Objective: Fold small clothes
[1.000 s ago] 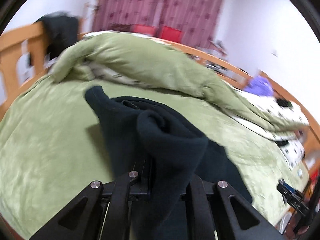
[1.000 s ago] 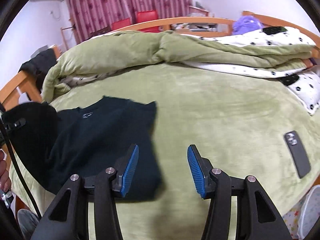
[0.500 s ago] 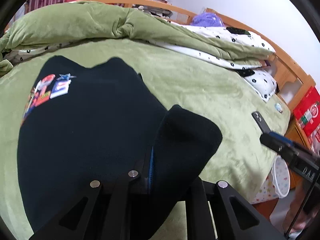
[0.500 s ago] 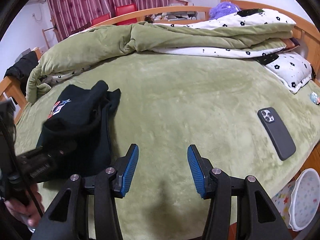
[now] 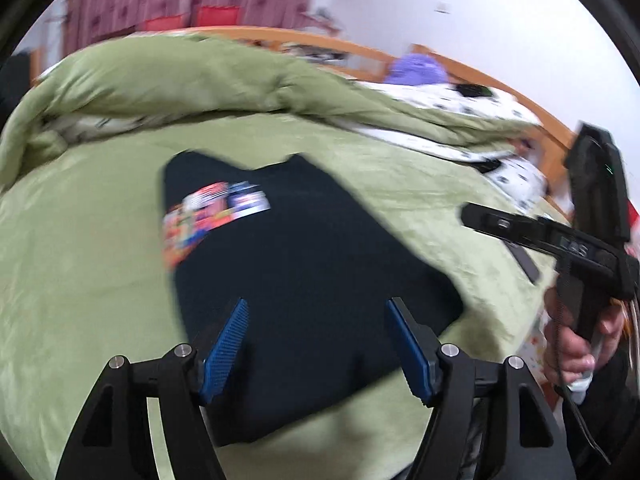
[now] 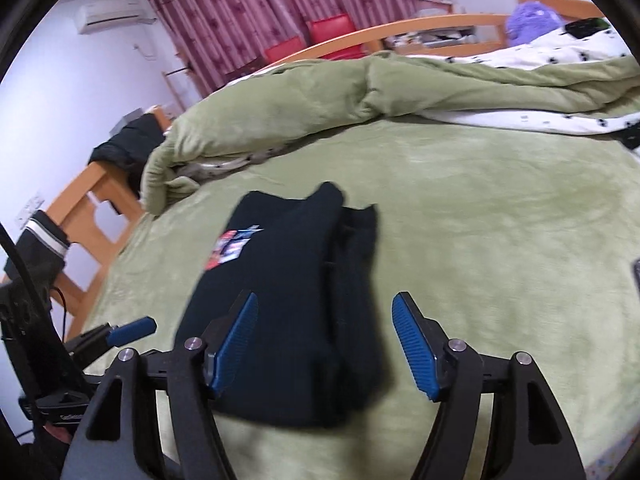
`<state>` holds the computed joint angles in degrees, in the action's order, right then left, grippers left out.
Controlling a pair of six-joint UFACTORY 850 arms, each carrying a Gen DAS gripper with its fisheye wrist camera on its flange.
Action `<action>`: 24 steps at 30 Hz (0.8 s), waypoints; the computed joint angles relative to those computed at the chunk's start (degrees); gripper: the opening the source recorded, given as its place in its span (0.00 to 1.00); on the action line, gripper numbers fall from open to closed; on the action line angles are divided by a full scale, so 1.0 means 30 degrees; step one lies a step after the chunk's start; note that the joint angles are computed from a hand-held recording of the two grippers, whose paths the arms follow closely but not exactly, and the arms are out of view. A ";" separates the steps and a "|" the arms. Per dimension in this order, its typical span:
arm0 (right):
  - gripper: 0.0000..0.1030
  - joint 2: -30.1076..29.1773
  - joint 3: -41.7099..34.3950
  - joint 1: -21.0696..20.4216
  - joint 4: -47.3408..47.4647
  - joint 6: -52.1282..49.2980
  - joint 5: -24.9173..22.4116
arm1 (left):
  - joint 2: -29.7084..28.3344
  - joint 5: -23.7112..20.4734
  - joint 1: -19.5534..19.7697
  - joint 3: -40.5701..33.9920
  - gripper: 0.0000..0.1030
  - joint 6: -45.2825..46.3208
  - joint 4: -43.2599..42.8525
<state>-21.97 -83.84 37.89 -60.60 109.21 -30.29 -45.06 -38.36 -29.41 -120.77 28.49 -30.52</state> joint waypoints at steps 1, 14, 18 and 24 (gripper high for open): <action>0.67 -0.0442 -0.0488 -0.0085 0.0457 -0.0575 0.0282 | -0.0279 -0.0173 0.0256 -0.0336 0.67 -0.0990 0.0409; 0.08 -0.3253 -0.2813 -0.0088 0.0972 -0.3235 -0.0390 | -0.1913 -0.0584 0.1319 -0.1928 0.67 -0.4474 0.1975; 0.07 -0.1341 -0.0539 0.0253 -0.3142 0.1307 -0.1432 | -0.2641 -0.1057 0.1067 -0.3088 0.67 -0.4742 0.2304; 0.10 -0.3536 -0.2157 -0.0778 0.5918 -0.6229 -0.1677 | -0.4612 -0.3045 0.0196 -0.6025 0.67 -0.7776 0.5647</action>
